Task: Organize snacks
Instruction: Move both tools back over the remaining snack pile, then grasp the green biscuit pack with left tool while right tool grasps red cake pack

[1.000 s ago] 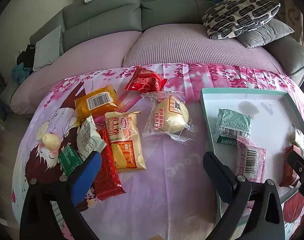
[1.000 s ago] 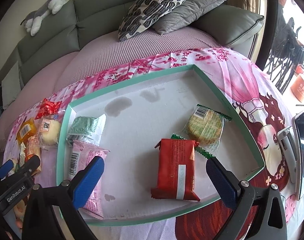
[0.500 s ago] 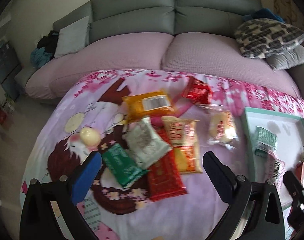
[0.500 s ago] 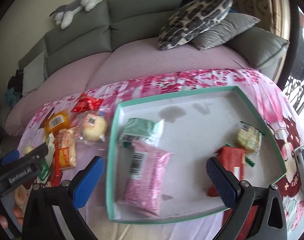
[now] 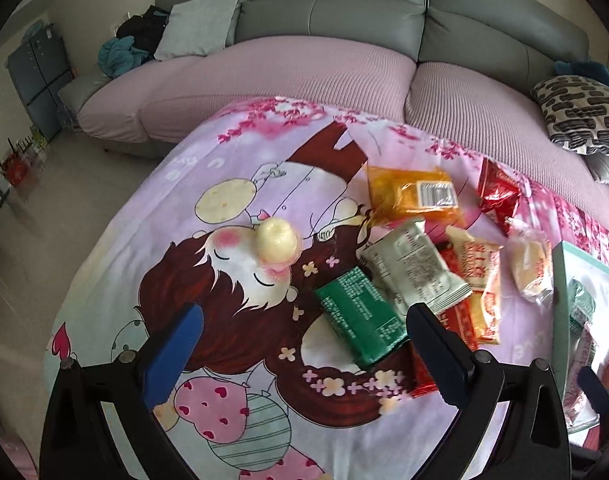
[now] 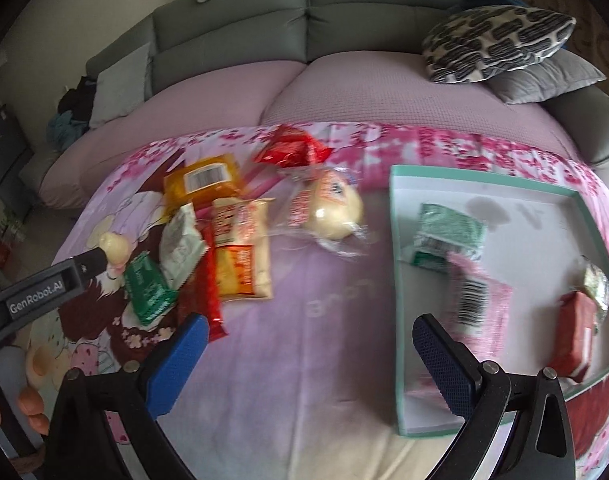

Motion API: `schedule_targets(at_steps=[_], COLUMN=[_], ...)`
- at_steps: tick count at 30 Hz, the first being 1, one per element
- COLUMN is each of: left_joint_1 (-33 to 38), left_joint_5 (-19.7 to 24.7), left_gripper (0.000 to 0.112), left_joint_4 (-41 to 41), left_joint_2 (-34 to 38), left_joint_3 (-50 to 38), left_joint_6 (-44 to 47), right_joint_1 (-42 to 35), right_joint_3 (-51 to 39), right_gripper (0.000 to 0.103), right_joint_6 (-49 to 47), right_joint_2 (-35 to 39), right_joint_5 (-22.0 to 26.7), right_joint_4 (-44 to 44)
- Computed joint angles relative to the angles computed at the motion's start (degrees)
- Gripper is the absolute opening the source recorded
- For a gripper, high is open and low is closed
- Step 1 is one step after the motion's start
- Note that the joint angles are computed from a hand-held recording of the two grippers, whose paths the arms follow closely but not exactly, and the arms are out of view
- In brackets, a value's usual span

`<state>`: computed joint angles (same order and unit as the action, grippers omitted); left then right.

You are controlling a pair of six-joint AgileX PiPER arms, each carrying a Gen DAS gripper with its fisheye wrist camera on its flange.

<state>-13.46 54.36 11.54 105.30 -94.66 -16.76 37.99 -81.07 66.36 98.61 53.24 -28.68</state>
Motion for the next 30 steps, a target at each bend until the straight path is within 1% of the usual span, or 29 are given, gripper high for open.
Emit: schedule_targets(at_steps=[1, 3, 4, 7, 12, 16, 20, 23, 25, 28, 30], left_joint_1=[0.3, 1.1, 1.3, 2.1, 4.3, 3.7, 2.9, 2.4, 2.2, 2.4, 2.5], left_joint_5=[-0.1, 0.2, 0.7, 1.8, 3.7, 3.3, 2.3, 2.4, 2.3, 2.2, 1.8], left_gripper=[0.101, 0.101, 0.101, 0.101, 0.101, 0.101, 0.100, 0.091, 0.073, 0.054, 0.045], left_joint_4=[-0.5, -2.0, -2.3, -3.5, -11.6, -12.1, -11.3, -11.9, -13.2, -14.8, -14.5], left_joint_2=[0.4, 1.9, 2.7, 5.0, 9.6, 11.1, 11.6, 12.3, 13.0, 12.9, 12.6], left_joint_3=[-0.2, -1.1, -1.6, -2.7, -6.0, -6.8, -7.4, -8.0, -8.2, -7.8, -7.4], left_joint_6=[0.7, 2.4, 2.6, 3.1, 5.8, 5.6, 5.4, 6.6, 8.2, 9.8, 9.9], right_joint_1=[0.4, 0.7, 1.2, 1.6, 2.3, 2.5, 2.2, 2.1, 1.9, 1.5, 1.2], right_joint_3=[-2.1, -3.8, -6.0, -8.3, -12.7, -14.9, -15.2, -15.2, -14.8, -14.0, -12.9], right_gripper=[0.103, 0.103, 0.103, 0.103, 0.103, 0.103, 0.103, 0.103, 0.103, 0.103, 0.103], right_joint_6=[-1.6, -2.3, -3.7, -4.7, -6.9, -8.1, -8.6, -8.6, -8.3, -8.0, -7.6], right_joint_2=[2.6, 4.2, 6.7, 9.0, 14.0, 16.2, 17.2, 17.4, 17.4, 16.9, 16.2], right_joint_5=[-0.8, -0.2, 0.0, 0.6, 0.8, 1.6, 1.2, 1.2, 0.8, 0.2, -0.5], right_joint_4=[1.2, 1.8, 2.5, 2.8, 2.4, 2.2, 2.6, 2.2, 2.2, 2.3, 2.2])
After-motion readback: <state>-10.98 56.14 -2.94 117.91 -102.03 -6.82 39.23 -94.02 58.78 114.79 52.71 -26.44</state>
